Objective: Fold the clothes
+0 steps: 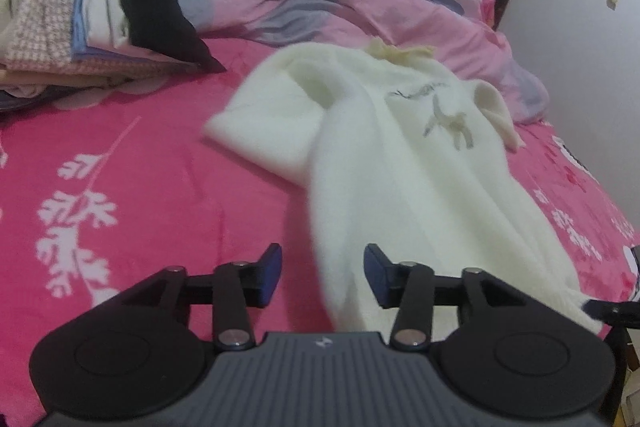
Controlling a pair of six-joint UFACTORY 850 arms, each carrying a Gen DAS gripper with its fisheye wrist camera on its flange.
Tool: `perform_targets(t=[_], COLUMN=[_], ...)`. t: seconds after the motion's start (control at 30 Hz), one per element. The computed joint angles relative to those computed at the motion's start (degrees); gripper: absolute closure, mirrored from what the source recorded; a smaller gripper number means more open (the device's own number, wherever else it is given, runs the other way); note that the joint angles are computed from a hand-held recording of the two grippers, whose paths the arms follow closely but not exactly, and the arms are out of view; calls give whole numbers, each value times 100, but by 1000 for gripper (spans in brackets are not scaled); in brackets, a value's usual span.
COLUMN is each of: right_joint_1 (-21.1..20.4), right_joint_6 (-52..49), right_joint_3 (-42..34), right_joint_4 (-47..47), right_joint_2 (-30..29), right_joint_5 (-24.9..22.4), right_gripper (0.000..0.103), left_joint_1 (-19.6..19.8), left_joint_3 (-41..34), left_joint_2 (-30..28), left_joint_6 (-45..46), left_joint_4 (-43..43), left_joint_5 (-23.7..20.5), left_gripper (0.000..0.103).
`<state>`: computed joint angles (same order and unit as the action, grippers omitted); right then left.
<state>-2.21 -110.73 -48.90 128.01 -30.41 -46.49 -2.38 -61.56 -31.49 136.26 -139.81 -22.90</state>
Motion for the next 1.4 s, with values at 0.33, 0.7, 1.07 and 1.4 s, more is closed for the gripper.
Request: perform_targets(t=[0.33,0.7,1.07,1.4], right_joint_1=[-479,-607,-462,-208], right_joint_6=[-395,2421,4679,6658], right_joint_3=[227,-2580,-5693,-9435], right_joint_4=[874,-769,-2290,-3615], right_joint_2=[267,-1816,-3544,-5614], right_joint_5=[-193,-243,-6,168], right_gripper=[59,53,53,62], left_joint_1=[145,258,394,298], left_joint_3=[-678,-2555,-4060,-3794], left_joint_2=[-396,-1708,-2662,-2533], left_joint_6=[-2010,-5655,-7524,-6900], left_joint_4=[1409,3919,5085,4446], left_joint_5=[-292,-722,-1453,-1140], left_gripper=[38,32,14,22])
